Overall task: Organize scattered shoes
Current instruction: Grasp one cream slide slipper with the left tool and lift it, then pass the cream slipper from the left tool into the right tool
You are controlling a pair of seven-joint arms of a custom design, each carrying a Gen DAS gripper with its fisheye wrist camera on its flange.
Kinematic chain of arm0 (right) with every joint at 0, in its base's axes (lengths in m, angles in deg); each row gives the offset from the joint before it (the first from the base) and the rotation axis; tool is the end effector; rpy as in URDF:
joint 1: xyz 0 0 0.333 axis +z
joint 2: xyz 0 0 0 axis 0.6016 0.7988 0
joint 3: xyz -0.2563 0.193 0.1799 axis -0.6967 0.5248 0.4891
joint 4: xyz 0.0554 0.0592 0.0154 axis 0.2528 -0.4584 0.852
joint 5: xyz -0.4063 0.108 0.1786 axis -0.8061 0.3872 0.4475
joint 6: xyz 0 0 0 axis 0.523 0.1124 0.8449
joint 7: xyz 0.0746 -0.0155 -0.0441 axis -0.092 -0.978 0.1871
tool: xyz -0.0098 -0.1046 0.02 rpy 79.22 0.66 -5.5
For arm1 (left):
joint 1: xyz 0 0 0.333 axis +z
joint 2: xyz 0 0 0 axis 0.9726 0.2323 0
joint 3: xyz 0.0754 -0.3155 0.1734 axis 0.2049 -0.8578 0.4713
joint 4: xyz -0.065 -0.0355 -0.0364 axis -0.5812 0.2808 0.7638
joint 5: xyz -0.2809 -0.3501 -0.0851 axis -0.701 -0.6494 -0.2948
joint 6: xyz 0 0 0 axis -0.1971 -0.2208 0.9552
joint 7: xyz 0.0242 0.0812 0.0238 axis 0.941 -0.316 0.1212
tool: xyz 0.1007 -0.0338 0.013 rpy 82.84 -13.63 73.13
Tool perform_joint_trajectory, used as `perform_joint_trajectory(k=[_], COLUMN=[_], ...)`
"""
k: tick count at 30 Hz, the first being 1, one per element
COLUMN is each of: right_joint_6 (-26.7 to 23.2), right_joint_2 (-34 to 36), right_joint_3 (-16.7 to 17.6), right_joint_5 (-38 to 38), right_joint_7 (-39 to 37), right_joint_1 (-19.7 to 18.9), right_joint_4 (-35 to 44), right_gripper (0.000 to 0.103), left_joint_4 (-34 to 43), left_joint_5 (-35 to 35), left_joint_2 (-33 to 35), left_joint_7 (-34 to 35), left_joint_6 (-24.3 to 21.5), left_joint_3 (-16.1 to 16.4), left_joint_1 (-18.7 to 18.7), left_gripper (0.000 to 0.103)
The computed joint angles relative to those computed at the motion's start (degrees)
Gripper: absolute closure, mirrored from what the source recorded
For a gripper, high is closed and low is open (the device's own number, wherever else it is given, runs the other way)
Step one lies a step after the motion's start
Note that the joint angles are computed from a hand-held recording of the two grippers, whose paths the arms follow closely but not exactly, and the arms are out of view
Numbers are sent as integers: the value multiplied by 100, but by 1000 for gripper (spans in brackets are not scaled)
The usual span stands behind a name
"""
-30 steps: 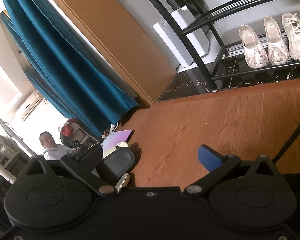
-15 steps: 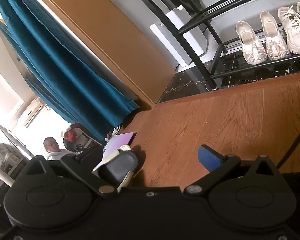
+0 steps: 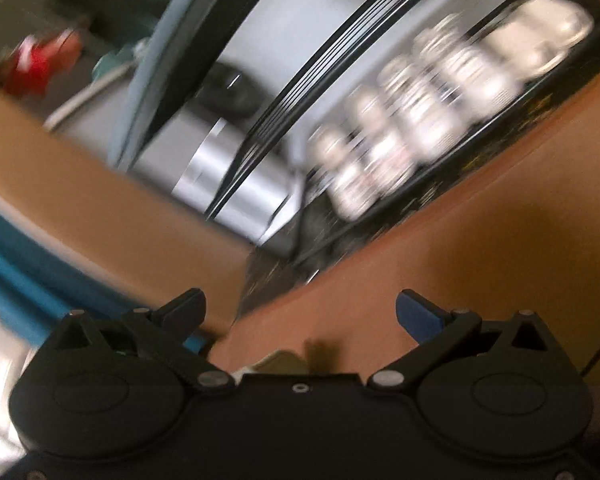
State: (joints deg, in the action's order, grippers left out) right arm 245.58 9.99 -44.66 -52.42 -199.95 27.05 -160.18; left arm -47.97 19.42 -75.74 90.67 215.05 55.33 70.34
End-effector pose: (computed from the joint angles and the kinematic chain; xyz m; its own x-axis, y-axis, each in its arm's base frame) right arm 0.3430 0.2283 0.6132 -0.3215 -0.5428 -0.7759 -0.1742 0.8393 -0.5150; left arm 0.5731 -0.1038 0.6355 -0.0594 -0.9492 0.3091 -0.7192 -0.1740 -0.6726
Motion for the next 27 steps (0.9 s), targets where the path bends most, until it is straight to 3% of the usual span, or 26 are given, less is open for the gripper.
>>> perform_joint_trajectory(k=[6, 12, 13, 15, 17, 20, 24, 26, 27], right_joint_6=[-1029, -1629, -1733, -1893, -1955, -1968, -1694, -1754, -1752], right_joint_2=[-1344, -1977, -1980, -1892, -1788, -1401, -1027, -947, -855], right_joint_3=[-91, -224, -278, -502, -710, -940, -998, -1084, -1168], right_joint_5=[-754, -1081, -1109, -1082, -1076, -1095, -1128, -1097, -1064], right_joint_7=[-393, -156, -145, -125, -149, -365, -420, -588, -705], right_joint_1=[-501, -683, -656, -533, -403, -198, -56, 117, 217], right_joint_4=[-654, -1202, -1246, -1327, -1379, -1321, -1233, -1198, -1180], right_gripper=[0, 0, 0, 0, 0, 0, 0, 0, 0], left_joint_4=[569, 211, 152, -188, -293, -338, -411, -362, -364], left_joint_5=[-376, -898, -985, -1709, -1311, -788, 316, 841, 1101], left_joint_2=[320, 386, 387, 275, 219, 175, 135, 112, 96], left_joint_7=[-307, -1087, -1028, -94, 18, -643, -1731, -2133, -2317], left_joint_6=[30, 115, 84, 351, 292, -22, -29, -144, -153], left_joint_3=[-507, -897, -909, -806, -923, -1003, -1152, -1194, -1223], left_joint_1=[-605, -1303, -1386, -1866, -1859, -1701, -1308, -1177, -1119], left_gripper=[51, 50, 48, 50, 48, 48, 48, 40, 29])
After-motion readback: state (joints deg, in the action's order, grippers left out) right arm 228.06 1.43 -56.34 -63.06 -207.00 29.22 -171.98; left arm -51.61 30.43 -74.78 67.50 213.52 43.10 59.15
